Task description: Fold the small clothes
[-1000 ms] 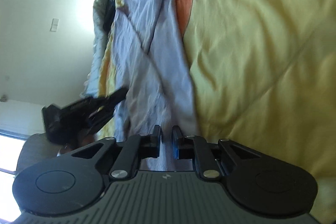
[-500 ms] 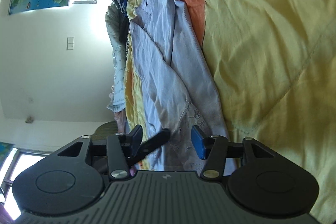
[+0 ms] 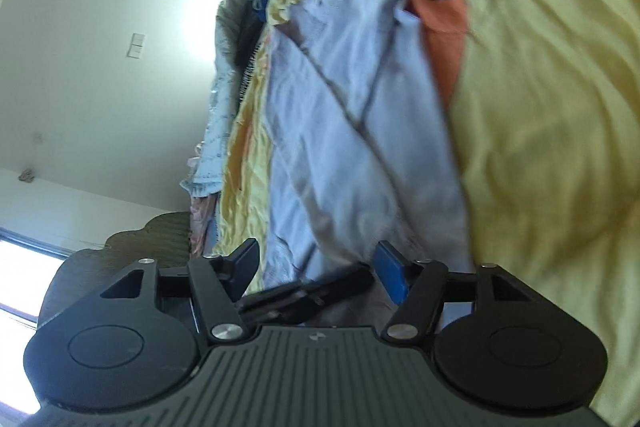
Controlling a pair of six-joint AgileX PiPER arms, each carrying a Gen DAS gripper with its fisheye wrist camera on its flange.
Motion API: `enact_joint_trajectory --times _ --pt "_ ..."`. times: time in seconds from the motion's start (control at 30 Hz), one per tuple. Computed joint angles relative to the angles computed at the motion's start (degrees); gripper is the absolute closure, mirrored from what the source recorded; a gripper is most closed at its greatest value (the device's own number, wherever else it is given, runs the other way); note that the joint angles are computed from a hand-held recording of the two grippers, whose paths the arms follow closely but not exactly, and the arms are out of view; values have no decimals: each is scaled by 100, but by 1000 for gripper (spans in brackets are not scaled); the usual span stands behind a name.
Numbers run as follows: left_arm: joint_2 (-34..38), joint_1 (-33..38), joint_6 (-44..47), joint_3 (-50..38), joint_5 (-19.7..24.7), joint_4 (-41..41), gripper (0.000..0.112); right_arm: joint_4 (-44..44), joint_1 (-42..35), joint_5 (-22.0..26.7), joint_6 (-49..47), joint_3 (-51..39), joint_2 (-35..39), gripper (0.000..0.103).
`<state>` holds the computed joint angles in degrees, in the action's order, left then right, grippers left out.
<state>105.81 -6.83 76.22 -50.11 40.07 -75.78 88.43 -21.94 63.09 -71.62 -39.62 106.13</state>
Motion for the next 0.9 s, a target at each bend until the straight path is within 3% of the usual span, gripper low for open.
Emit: enact_joint_trajectory --times 0.13,0.17,0.27,0.4,0.5,0.6,0.67,0.73,0.83,0.9 --pt "-30 -32 106 78 -85 -154 105 -215 408 -475 513 -551 348 31" --pt "-33 -28 148 103 -89 -207 105 -260 416 -471 508 -616 449 34" --pt "-42 -13 220 156 -88 -314 105 -376 286 -353 574 -665 539 38" --pt "-308 -61 -242 130 -208 181 105 -240 207 -190 589 -697 405 37" --pt "-648 -63 218 333 -644 -56 102 0 339 147 793 -1198 542 35" --pt "-775 22 373 331 -1073 -221 88 184 751 121 1210 -2084 847 30" --pt "-750 143 575 276 -1173 -543 60 132 1078 -62 1708 -2865 1206 28" --pt "-718 177 1200 298 -1296 -1176 46 -190 1370 -93 2537 -3895 1782 26" --pt "-537 188 1428 156 -1225 -1330 46 -1109 1761 -510 3718 -5132 2422 27" --pt "-427 233 1777 122 -998 -1489 46 -1897 1945 -903 4319 -5413 2539 31"
